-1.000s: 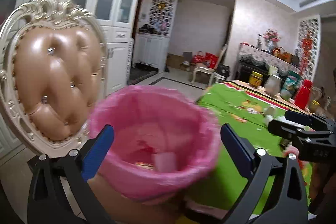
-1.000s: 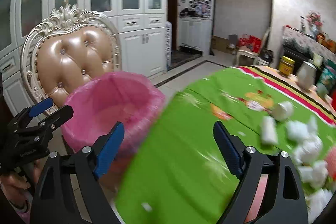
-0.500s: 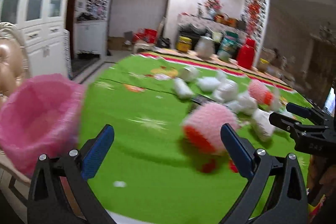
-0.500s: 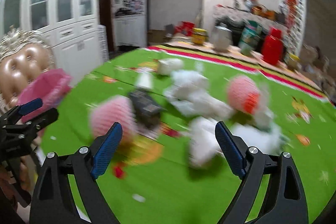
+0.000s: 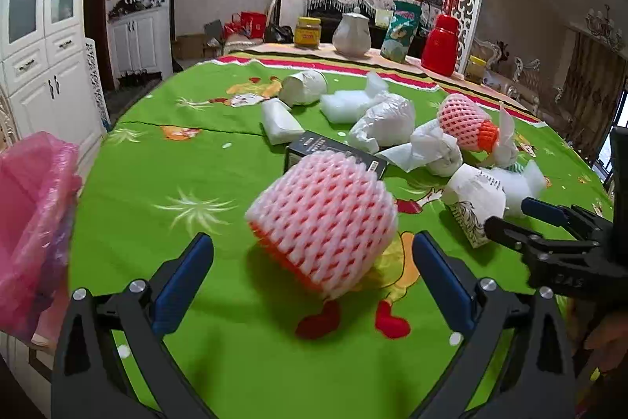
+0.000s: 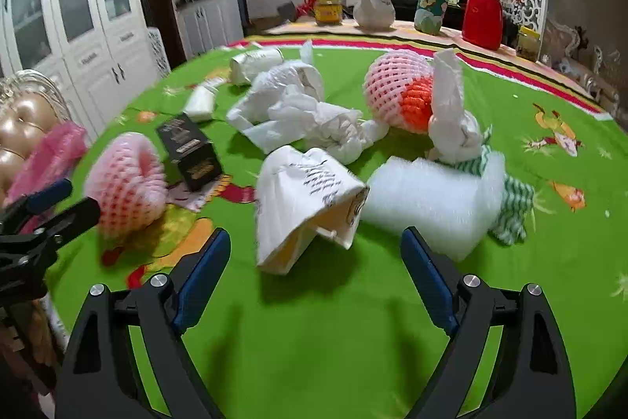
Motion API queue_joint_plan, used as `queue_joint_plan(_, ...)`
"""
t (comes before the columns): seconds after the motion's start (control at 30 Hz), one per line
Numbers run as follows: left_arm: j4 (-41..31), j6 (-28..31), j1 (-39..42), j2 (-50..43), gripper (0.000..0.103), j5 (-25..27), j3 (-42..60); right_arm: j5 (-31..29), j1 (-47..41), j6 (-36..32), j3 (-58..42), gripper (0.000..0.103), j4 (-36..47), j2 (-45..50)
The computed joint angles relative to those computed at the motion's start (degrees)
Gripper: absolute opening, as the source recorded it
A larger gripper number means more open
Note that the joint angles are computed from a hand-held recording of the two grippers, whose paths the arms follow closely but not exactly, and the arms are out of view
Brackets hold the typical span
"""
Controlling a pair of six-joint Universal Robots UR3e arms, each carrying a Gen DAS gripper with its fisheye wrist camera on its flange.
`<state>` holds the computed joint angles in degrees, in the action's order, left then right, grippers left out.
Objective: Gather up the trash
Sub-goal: 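Return both tools to the table over the remaining trash, then grasp the pink foam fruit net with the left gripper while the right grasps the white paper cup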
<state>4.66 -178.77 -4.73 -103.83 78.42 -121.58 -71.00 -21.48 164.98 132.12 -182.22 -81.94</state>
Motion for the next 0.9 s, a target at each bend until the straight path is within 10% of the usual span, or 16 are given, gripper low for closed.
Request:
queue_joint_plan(0.27, -9.45, -2.25, -1.04, -7.42, 0.097, 0.54, 11.05, -2.72, 3.40, 2.46, -9.60, 0.069, 3.94, 7.26)
queue_joint_plan(0.6, -3.67, -2.47, -1.45, -6.97, 0.021, 0.11, 8.57, -1.32, 2.98, 1.69, -7.61, 0.065, 0.66, 6.08)
queue_joint_plan(0.9, 4.21, -4.39, -0.93, -4.97, 0.019, 1.08, 3.75, -2.44, 3.27, 1.76, -6.04, 0.065, -2.83, 5.52)
